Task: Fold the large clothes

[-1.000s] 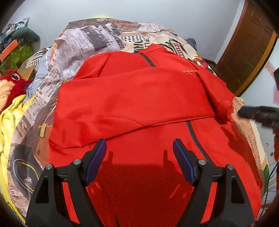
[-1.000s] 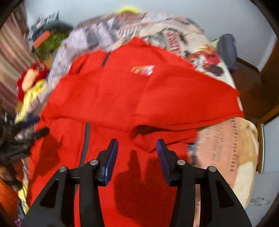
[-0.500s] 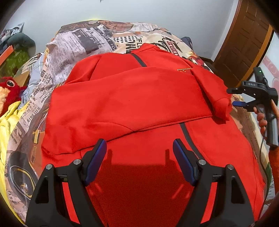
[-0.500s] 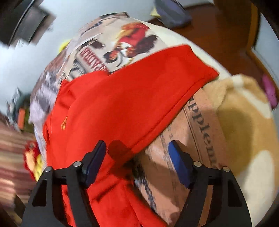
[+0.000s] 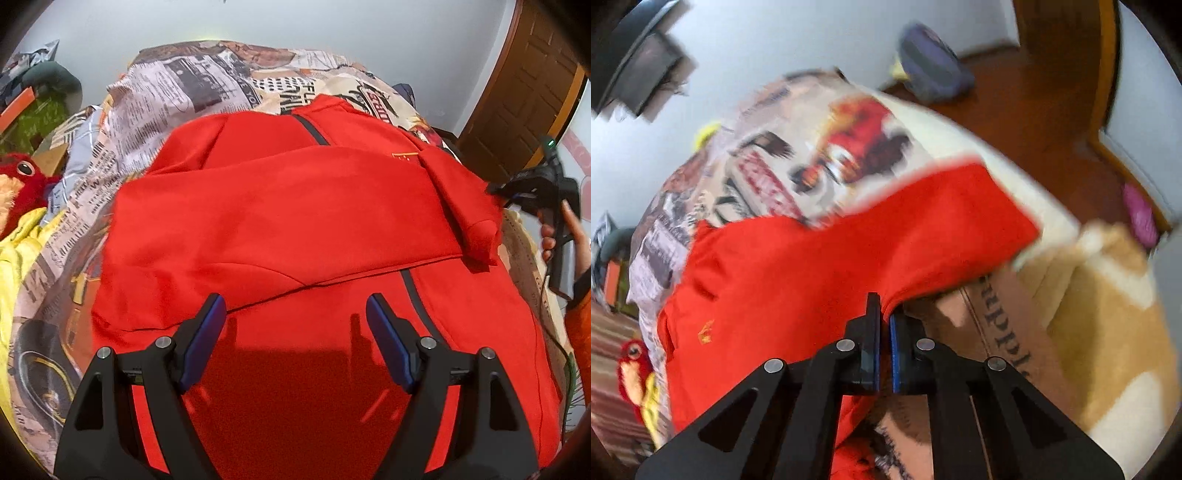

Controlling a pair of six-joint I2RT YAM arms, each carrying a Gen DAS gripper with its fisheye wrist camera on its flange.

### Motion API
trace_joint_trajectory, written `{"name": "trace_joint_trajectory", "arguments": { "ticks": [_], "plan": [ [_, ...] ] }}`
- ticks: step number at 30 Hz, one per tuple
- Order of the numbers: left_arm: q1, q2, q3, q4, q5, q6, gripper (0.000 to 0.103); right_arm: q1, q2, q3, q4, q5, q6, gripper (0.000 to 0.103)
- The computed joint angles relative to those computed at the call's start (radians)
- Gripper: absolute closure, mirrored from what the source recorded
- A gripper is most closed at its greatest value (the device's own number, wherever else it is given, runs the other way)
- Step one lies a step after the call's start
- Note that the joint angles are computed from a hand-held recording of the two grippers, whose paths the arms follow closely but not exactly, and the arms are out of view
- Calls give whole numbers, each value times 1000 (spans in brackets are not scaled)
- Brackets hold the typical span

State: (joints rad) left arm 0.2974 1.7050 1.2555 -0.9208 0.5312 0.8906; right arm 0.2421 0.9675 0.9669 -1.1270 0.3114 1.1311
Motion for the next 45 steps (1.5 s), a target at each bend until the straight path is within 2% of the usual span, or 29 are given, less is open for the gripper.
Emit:
{"name": "trace_joint_trajectory", "arguments": {
  "ticks": [3,9,12,17,22,27,32,33,35,37,42,45],
  "plan": [
    [33,2,37,-33,20,20,25,162,102,214,-105,129,20,99],
    [129,31,146,-135,89,67,25,398,377,723,-253,264,-12,99],
    [179,61,213,-192,117,95,25,483,559,964,-251,254,-67,99],
    [262,122,323,-268,144,147,25,543,827,1155,-201,137,-123,99],
    [341,218,438,-322,136,180,25,561,994,1094,-78,-91,-124,99],
    [372,301,510,-341,95,166,25,606,1145,1100,-95,-268,-111,98],
    [368,308,496,-323,73,174,25,614,1124,1045,-98,-387,-117,92],
    [362,304,489,-321,73,176,25,614,1101,1032,-101,-398,-122,89],
    [351,301,482,-330,77,178,25,617,1060,1012,-111,-388,-124,84],
    [330,301,478,-338,77,162,25,624,986,972,-115,-328,-125,82],
    [256,260,416,-283,62,108,25,659,814,902,-198,-100,-115,60],
    [193,228,369,-225,48,75,25,666,747,860,-278,26,-100,59]
  ]
}}
